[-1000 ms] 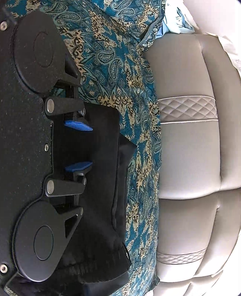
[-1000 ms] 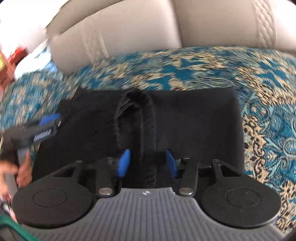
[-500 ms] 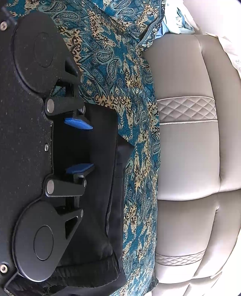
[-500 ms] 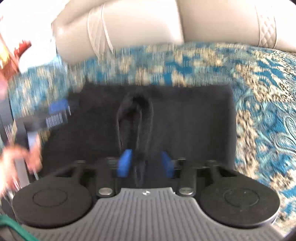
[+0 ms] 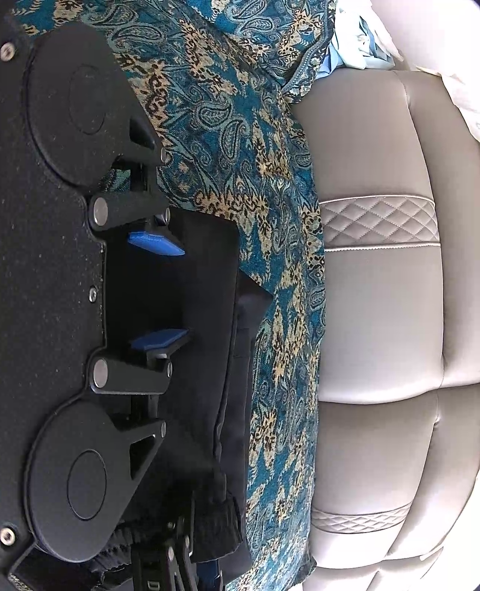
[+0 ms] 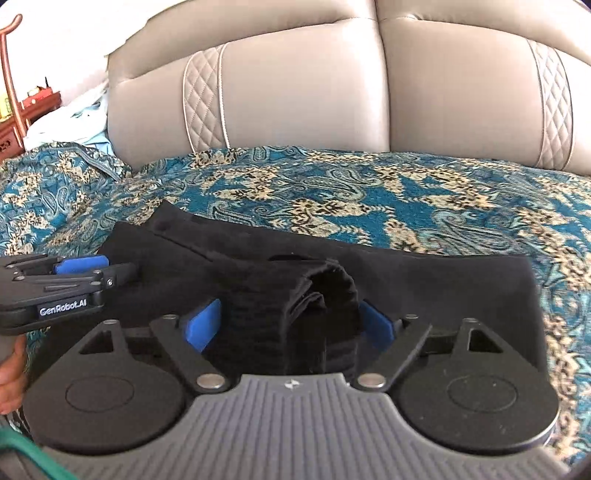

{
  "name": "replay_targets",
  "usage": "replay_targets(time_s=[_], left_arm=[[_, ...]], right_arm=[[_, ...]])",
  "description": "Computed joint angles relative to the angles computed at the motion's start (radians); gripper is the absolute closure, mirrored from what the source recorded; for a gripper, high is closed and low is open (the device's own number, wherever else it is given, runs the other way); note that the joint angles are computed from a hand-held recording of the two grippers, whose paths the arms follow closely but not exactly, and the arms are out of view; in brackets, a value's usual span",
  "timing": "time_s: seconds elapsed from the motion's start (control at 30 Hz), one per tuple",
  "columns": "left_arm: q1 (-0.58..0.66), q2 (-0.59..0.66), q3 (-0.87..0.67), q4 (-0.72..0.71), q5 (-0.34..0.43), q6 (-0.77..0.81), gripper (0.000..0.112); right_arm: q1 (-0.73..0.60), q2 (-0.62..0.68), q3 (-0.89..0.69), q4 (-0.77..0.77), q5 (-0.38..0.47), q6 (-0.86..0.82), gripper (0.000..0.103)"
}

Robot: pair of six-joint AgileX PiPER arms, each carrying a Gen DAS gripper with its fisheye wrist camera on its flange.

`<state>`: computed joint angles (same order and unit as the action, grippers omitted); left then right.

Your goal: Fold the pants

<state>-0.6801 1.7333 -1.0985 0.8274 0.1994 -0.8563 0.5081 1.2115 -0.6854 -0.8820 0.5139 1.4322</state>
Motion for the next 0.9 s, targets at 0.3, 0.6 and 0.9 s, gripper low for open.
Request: replay_targets(time_s=[0.3, 0.6, 0.9], left_arm=[[-0.013, -0.001, -0.005, 0.039, 0.024, -0.046, 0.070], [-0.055, -0.085, 0.078, 0.417, 0.017, -0.375, 0.070], [-0.089, -0.072, 0.063, 0.439, 0.037, -0.401, 0.070]], right_arm=[[-0.015, -0.033, 0.051, -0.083, -0.090, 0.114, 0.050], [0.087, -0.121, 0.065, -0.182, 0.044, 0.306, 0.081], [0.130, -0.174, 0.035, -0.127, 0.331, 0.331, 0.082]])
